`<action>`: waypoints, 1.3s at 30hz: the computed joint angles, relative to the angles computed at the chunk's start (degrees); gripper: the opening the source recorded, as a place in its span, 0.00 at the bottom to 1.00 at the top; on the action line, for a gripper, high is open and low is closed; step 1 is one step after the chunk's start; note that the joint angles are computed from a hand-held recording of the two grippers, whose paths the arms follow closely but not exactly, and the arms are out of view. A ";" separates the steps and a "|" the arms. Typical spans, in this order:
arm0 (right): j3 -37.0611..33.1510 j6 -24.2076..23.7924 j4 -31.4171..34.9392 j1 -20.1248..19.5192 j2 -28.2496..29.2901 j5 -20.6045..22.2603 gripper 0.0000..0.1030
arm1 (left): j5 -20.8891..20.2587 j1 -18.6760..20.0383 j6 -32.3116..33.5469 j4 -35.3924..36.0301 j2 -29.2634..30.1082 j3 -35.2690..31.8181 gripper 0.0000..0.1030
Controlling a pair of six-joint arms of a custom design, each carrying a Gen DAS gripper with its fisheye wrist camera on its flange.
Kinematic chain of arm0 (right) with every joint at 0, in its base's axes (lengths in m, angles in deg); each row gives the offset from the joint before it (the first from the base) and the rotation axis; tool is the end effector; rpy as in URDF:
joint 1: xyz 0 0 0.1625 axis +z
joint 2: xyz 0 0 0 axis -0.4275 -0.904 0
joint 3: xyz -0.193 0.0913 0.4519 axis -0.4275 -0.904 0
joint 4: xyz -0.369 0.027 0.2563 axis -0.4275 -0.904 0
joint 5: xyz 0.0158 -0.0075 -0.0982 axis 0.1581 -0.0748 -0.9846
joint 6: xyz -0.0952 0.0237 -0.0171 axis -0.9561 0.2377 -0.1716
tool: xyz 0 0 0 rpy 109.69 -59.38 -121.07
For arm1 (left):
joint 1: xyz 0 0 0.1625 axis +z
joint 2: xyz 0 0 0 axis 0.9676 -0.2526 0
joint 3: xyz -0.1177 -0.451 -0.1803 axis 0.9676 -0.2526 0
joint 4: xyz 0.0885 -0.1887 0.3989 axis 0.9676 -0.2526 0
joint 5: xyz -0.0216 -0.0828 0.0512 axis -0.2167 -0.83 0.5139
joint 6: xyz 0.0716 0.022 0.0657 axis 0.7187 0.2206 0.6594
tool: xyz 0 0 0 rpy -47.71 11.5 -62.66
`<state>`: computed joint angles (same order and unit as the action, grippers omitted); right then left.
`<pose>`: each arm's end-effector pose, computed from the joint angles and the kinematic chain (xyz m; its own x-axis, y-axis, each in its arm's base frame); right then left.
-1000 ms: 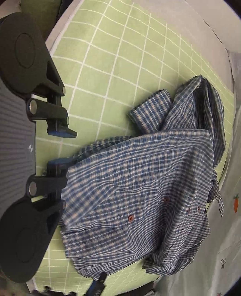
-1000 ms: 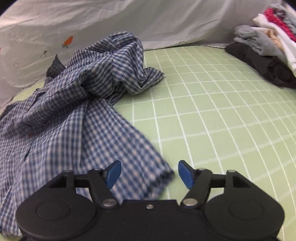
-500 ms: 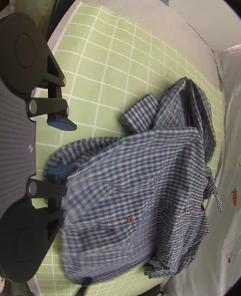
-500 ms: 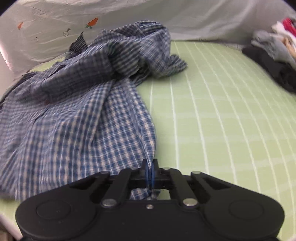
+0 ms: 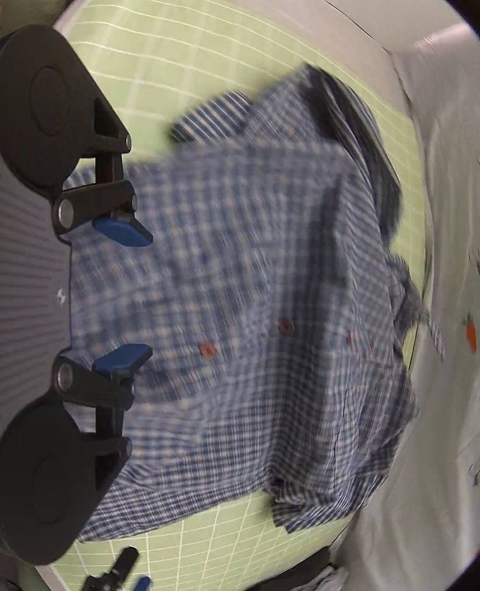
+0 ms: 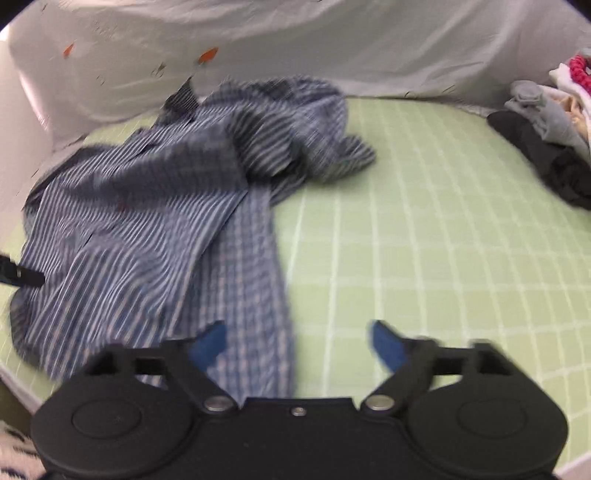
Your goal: Fold clothes
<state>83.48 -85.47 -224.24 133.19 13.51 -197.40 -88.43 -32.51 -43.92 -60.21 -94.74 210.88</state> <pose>0.2825 -0.5964 0.1460 -0.6852 -0.4339 0.5850 -0.6482 0.7295 -0.2182 -0.2174 -0.4905 0.2243 -0.6876 -0.4256 -0.5883 -0.0042 0.8125 -0.5829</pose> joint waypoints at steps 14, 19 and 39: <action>-21.04 -6.01 10.80 -2.89 12.12 -1.28 0.99 | 2.13 9.04 12.74 -0.18 11.61 -13.47 0.76; -27.04 -3.17 9.91 -4.27 16.04 4.19 0.99 | 1.77 11.83 13.65 2.66 13.79 -17.38 0.78; -38.75 -10.17 5.51 -4.04 24.57 5.24 0.10 | 0.37 13.97 6.64 5.40 14.15 -18.25 1.00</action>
<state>44.73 -95.64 -218.73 129.15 38.07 -192.15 -88.06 -18.53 -37.28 -54.81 -80.59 192.63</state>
